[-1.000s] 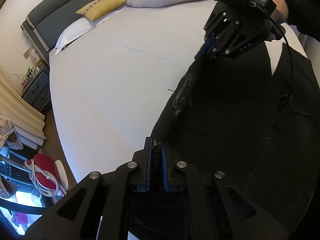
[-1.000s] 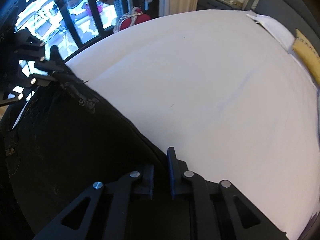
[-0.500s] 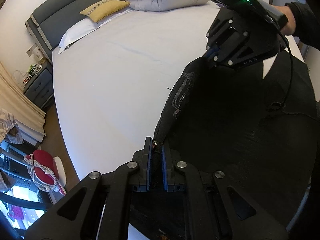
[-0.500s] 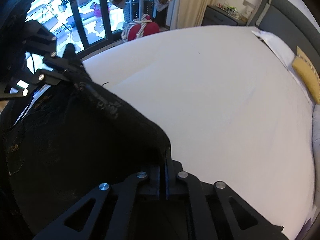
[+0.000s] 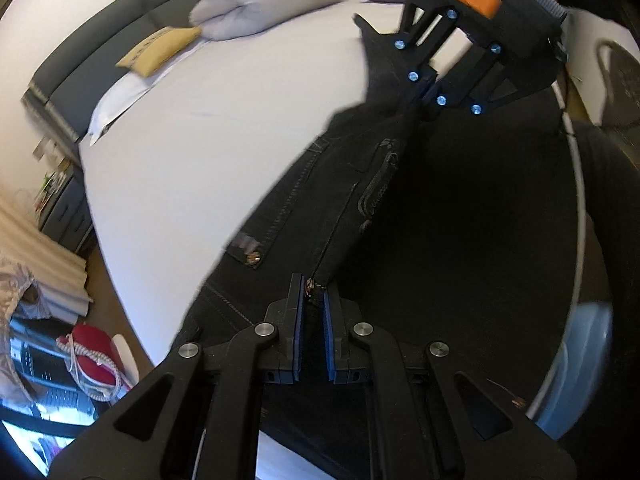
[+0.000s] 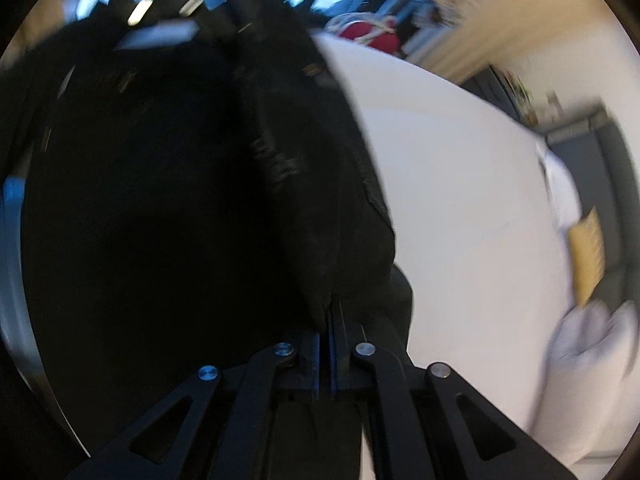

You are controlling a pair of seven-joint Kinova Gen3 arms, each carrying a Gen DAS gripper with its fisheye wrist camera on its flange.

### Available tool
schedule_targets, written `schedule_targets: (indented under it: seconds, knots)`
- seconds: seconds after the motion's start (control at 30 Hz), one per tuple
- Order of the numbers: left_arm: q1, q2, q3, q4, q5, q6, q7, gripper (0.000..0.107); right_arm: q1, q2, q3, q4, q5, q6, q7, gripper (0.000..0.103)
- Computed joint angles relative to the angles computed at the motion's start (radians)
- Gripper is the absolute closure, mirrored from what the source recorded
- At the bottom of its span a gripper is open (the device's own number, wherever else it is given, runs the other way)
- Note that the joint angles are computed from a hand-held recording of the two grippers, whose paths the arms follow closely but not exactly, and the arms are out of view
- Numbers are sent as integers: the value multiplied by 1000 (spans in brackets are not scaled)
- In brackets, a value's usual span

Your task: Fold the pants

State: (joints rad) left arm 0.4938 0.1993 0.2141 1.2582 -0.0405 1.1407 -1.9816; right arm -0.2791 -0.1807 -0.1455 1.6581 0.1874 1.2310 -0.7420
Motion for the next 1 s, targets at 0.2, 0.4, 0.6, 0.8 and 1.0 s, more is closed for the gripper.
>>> schedule_targets:
  seconds: [0.2,0.4,0.6,0.8,1.0]
  knots:
    - [38,-77,30,133,-17,-3,0,100,-60,-143,-125,191,131,-74,-17,99]
    - [79,-145,66,239,-60,-6,36,100,-88,-206,-199,291,178,-103,-38,99]
    - [126,-156,106,269,-124,-3,50,100,-114,-256,-263,371,212,-107,-64,99]
    - [171,-140,139,249,-150,26,56,100,-136,-292,-306,398,215,-66,-77,99]
    - [185,-163,130,275,-115,33,67,100,-132,-316,-382,405,193,-29,-167,99]
